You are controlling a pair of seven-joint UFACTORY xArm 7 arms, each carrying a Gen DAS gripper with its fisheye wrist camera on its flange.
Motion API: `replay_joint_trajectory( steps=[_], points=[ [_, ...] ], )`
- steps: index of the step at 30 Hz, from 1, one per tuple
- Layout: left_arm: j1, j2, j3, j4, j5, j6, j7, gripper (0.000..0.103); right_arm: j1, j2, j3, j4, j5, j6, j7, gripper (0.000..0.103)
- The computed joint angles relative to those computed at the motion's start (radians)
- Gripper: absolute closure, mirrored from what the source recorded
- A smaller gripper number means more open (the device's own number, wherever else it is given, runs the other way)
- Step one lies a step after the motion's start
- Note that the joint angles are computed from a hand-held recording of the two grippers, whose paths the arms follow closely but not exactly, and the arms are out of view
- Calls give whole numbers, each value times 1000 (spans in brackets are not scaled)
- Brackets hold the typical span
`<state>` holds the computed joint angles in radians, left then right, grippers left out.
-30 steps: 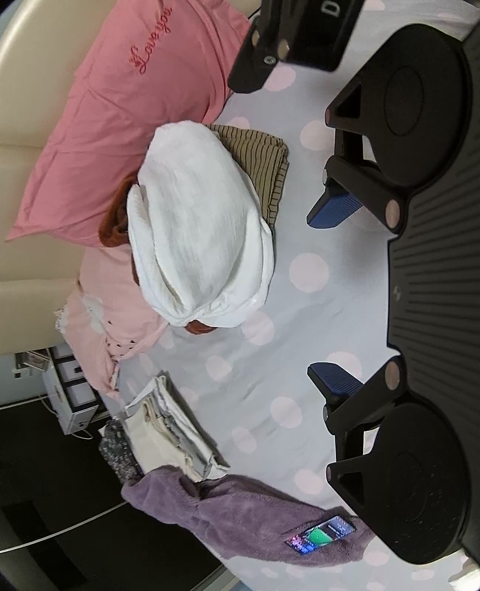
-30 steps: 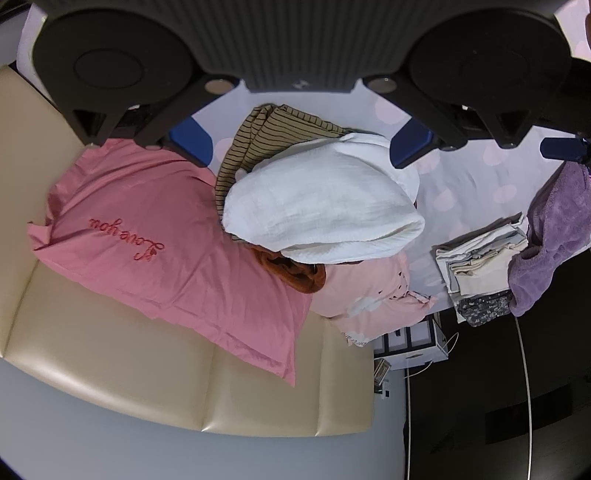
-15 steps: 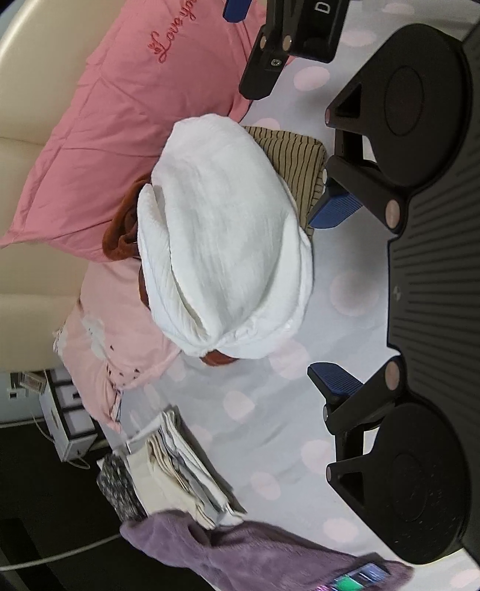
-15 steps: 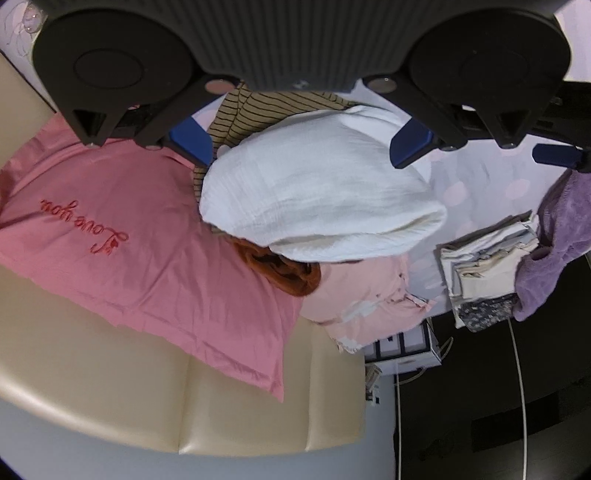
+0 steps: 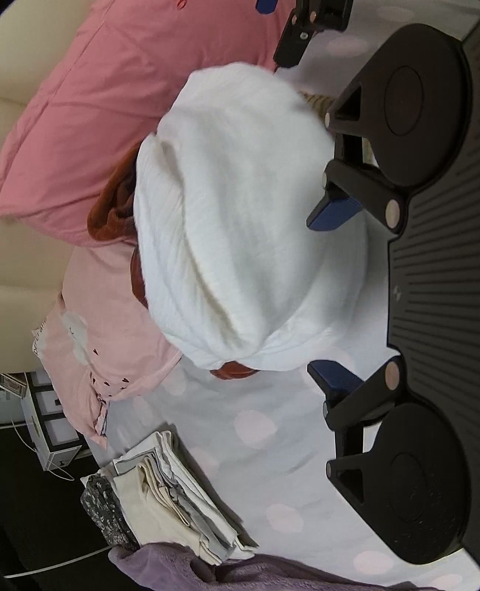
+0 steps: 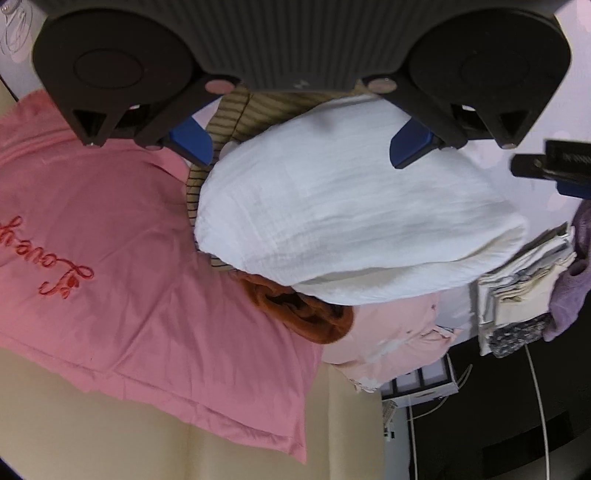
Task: Fold clothes
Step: 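Reach both grippers to the white shirt bundle and close on its fabric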
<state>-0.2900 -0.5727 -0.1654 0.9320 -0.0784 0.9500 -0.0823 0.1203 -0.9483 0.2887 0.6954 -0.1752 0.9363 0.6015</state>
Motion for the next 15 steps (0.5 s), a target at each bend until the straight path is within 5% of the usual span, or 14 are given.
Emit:
replay_joint_trajectory(
  steps=[8,10,15],
  points=[
    [10,144,7,58,16,-32,29,38,-9,108,-95,-29,19,-130,-69,1],
    [7,171,16,77,5,-18,39,50,-1,135,-108,-29,35,-153,-93,1],
    [3,228,26,125,-20,13,64,59,20,209,-133,-22,91,-198,-127,5]
  ],
)
